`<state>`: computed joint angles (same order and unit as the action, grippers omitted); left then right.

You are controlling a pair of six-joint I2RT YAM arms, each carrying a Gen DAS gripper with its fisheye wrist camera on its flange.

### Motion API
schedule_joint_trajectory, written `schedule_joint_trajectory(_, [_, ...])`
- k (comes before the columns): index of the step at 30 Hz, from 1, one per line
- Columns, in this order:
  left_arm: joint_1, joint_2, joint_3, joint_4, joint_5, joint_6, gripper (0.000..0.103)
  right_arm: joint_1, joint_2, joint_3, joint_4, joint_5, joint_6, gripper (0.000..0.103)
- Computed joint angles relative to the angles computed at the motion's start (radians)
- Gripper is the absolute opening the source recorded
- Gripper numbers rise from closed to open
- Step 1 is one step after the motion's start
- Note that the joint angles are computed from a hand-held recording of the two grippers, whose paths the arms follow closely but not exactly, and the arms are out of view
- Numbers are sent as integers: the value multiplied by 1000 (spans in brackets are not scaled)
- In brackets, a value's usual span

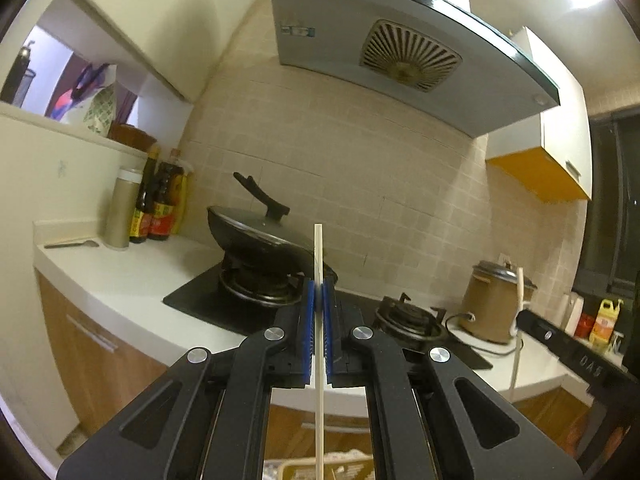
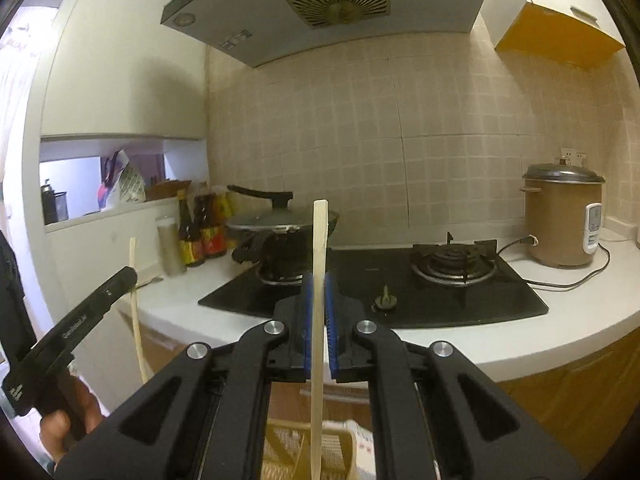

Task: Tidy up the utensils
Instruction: 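Lift both held chopsticks up over the tan basket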

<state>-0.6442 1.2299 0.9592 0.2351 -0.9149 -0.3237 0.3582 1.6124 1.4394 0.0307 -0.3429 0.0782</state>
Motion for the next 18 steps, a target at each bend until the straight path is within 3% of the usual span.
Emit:
schedule_joint_trajectory(5, [53, 41, -22, 53, 53, 6, 2, 38, 36, -48, 112, 78, -37, 4])
schedule_joint_trajectory(12, [30, 99, -68, 123, -7, 22, 2, 40, 53, -132, 191, 85, -68, 4])
schedule_joint_trajectory(18, [13, 87, -104, 81, -14, -20, 3, 31, 27, -191, 192, 68, -71, 5])
